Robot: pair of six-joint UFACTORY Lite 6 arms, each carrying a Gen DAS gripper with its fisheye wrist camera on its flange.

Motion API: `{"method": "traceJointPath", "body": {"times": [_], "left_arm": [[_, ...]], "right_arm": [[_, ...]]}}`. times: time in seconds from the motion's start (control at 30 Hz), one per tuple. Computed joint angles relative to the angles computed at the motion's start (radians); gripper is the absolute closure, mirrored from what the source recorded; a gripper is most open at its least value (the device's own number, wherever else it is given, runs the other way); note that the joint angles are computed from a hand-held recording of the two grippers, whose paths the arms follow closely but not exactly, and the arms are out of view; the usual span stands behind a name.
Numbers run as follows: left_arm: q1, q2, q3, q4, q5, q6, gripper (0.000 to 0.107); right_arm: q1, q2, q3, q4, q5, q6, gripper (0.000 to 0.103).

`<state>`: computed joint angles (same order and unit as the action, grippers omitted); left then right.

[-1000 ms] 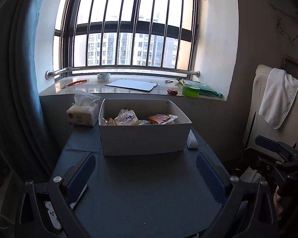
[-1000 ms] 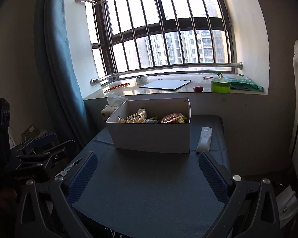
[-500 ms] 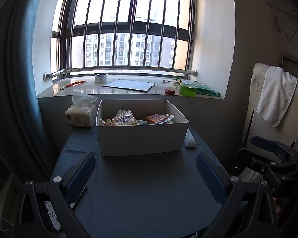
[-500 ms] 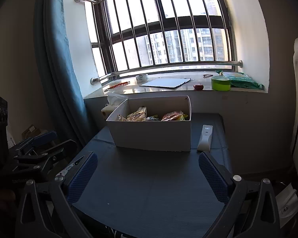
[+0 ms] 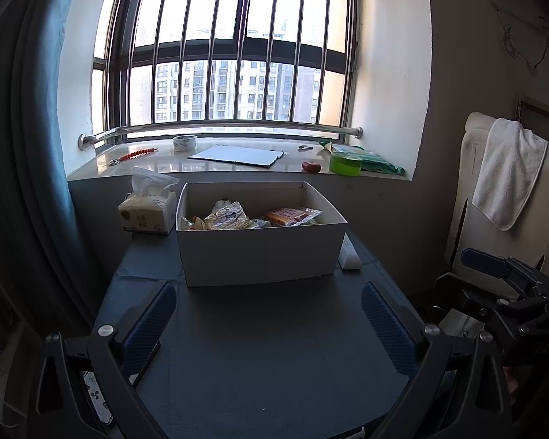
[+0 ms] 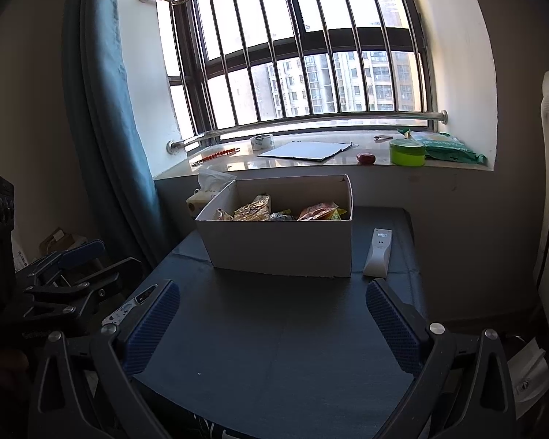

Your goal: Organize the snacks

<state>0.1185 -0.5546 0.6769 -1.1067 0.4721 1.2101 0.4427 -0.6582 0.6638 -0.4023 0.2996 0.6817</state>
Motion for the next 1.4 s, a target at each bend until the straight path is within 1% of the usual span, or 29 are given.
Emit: {"method": "traceJointPath", "body": {"times": [0.07,0.13,0.33,0.47,0.7,0.8,0.87,1.4], "left_arm": [[-0.003,0.001,0.000,0.003,-0.002,0.000,0.004],[-0.001,0.005,0.001,0.000,0.005,0.004,0.004],[0.010,0.005,0.002,-0.004,0.016,0.011,0.004],[0.008,0.012,0.005,-0.003,0.010,0.012,0.004],[0.005,0.019,0.004,-0.011,0.006,0.022,0.004],[0.007,0.025,0.004,-0.017,0.005,0.031,0.004],[0.012,0.029,0.005,-0.024,0.009,0.039,0.004],[0.000,0.032,0.003,-0.015,0.004,0.038,0.004]], "right_arm": [[0.002,0.003,0.001,-0.019,0.003,0.017,0.000],[-0.008,0.007,0.002,0.021,-0.005,-0.026,0.000],[-0.009,0.008,0.000,0.028,-0.008,-0.033,0.000],[-0.005,0.010,0.002,0.005,-0.002,-0.013,0.000],[-0.015,0.014,0.003,0.049,-0.006,-0.060,0.000],[-0.013,0.012,0.001,0.040,-0.003,-0.053,0.000],[-0.020,0.016,0.003,0.068,-0.006,-0.085,0.000],[-0.025,0.027,0.002,0.093,-0.020,-0.115,0.000]]}}
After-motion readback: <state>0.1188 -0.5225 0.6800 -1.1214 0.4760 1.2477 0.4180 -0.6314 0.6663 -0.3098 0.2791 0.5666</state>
